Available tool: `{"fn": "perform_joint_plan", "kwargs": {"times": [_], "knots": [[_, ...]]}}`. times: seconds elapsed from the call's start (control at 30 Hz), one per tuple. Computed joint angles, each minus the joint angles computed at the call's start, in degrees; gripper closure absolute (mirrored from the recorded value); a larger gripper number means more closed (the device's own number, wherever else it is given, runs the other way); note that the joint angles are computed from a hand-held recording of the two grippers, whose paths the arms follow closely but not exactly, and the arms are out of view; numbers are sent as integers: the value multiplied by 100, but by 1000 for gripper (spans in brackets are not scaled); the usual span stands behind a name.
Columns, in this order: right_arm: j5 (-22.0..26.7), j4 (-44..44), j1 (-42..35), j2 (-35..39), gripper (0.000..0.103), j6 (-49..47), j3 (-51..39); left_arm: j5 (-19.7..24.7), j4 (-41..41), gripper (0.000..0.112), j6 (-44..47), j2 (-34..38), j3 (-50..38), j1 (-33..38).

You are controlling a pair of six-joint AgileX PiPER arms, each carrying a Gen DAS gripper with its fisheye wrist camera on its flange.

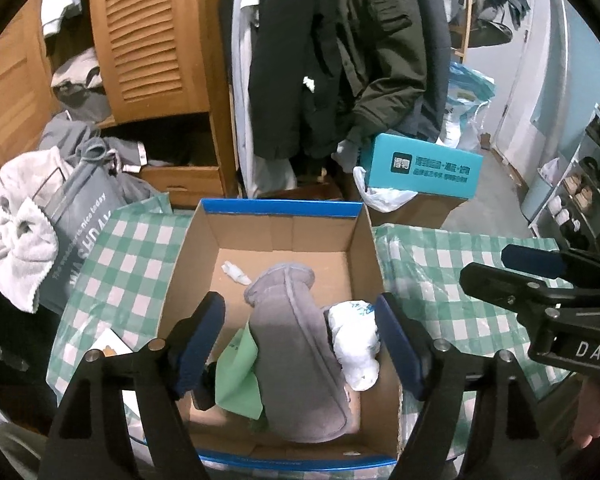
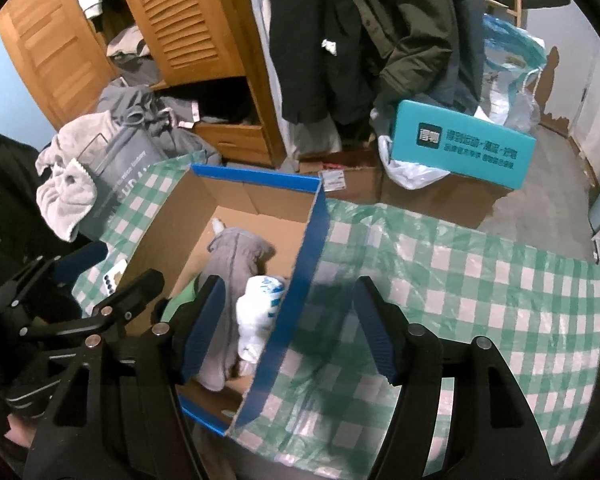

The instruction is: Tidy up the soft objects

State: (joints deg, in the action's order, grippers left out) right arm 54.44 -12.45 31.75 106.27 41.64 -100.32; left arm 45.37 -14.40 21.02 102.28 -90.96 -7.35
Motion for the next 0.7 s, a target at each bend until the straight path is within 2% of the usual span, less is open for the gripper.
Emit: {"fn": "perform_joint_plan", "kwargs": {"times": [0.7], "knots": [[-323,-13,-270,-617,37,115,892,6,446,34,-304,54,-56,-468]]}}
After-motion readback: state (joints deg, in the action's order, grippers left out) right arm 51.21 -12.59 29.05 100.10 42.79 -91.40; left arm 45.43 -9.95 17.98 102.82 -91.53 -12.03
